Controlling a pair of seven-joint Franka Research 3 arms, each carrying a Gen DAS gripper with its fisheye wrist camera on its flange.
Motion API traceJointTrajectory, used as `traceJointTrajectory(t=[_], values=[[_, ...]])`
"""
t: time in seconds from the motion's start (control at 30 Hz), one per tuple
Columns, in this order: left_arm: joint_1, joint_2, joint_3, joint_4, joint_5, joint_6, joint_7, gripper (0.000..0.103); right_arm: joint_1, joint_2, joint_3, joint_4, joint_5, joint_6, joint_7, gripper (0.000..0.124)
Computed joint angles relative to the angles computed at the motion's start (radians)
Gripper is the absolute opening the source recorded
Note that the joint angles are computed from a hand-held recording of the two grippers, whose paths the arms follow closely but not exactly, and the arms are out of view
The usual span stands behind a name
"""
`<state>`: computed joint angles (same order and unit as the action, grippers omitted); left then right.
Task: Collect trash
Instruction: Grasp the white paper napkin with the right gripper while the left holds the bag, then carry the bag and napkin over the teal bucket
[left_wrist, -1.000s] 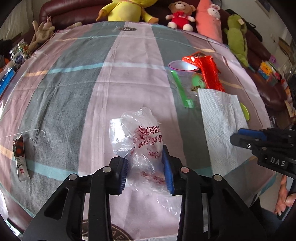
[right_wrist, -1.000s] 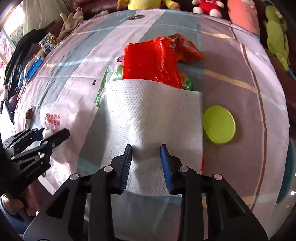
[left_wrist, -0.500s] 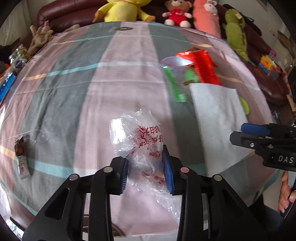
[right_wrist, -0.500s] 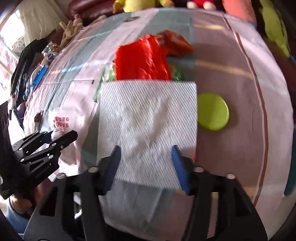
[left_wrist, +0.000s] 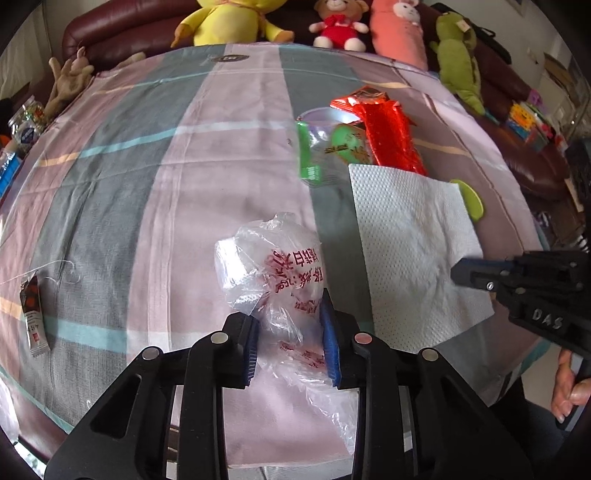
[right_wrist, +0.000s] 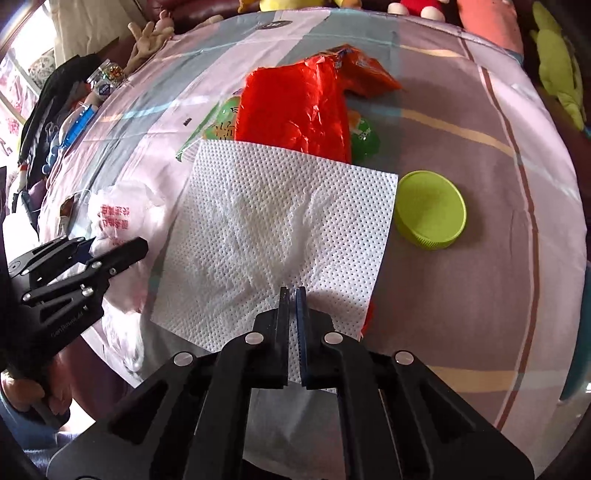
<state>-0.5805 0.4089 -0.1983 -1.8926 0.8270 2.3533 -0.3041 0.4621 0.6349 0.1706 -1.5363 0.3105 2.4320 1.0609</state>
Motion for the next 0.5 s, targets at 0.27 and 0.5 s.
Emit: traceJointTrajectory(t=[0.27,0.5], values=[[0.018,-0.058,-0.006,-0.090,0.001,0.014,-0.076,0.038,0.055,0.006,-0.019,-0.026,-0.061,0.095,-0.008,0.057],[0.006,-0.021,-0.013,-0.031,0.000,-0.044,-0.049,0.031,0.044,-0.051,-0.015,-0.106,-0.082,0.133,-0.002,0.010]])
